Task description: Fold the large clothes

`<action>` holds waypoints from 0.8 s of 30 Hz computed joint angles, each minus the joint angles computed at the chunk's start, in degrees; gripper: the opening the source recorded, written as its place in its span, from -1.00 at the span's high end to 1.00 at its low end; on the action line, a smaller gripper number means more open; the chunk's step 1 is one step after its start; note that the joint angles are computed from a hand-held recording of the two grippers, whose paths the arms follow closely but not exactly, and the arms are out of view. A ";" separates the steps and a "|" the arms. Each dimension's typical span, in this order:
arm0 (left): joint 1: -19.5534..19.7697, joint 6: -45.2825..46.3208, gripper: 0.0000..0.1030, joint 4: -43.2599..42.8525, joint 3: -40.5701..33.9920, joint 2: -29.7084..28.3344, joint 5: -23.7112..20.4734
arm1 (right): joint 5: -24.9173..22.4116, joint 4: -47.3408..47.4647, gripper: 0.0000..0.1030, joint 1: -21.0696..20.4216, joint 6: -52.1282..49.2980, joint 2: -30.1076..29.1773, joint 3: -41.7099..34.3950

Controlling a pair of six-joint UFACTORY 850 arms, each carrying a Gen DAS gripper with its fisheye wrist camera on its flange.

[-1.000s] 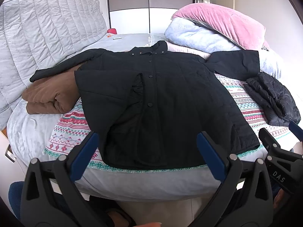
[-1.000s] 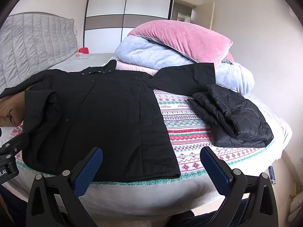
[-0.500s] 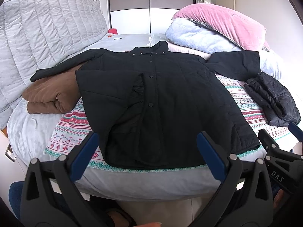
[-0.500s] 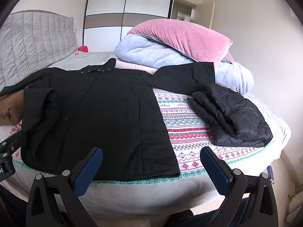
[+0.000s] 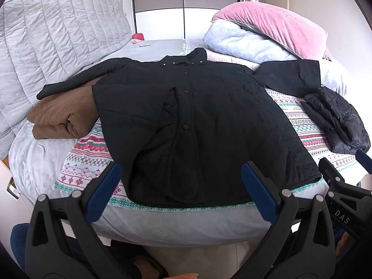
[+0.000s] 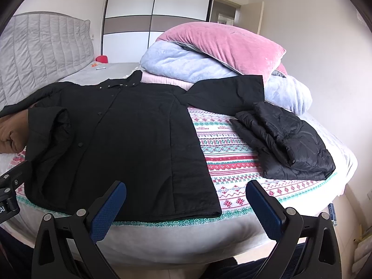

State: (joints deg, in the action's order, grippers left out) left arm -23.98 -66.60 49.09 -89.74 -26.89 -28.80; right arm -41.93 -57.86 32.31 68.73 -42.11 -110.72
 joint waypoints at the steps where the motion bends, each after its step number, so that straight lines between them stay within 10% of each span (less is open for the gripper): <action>1: 0.03 0.14 -1.00 -0.11 0.03 0.03 0.06 | -0.16 0.04 -1.00 0.04 -0.21 -0.06 -0.03; 12: 0.81 1.93 -1.00 0.38 -2.69 -2.41 -2.97 | 2.91 4.89 -1.00 -1.15 -3.43 -0.17 0.40; 24: 5.48 8.70 -1.00 9.07 -29.27 -26.85 -31.25 | 6.64 17.54 -1.00 -1.73 -14.43 -3.65 -2.93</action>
State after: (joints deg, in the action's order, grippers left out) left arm -18.49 -57.90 58.16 -119.01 -53.74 -60.05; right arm -35.29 -40.32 30.57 54.30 -45.76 -113.65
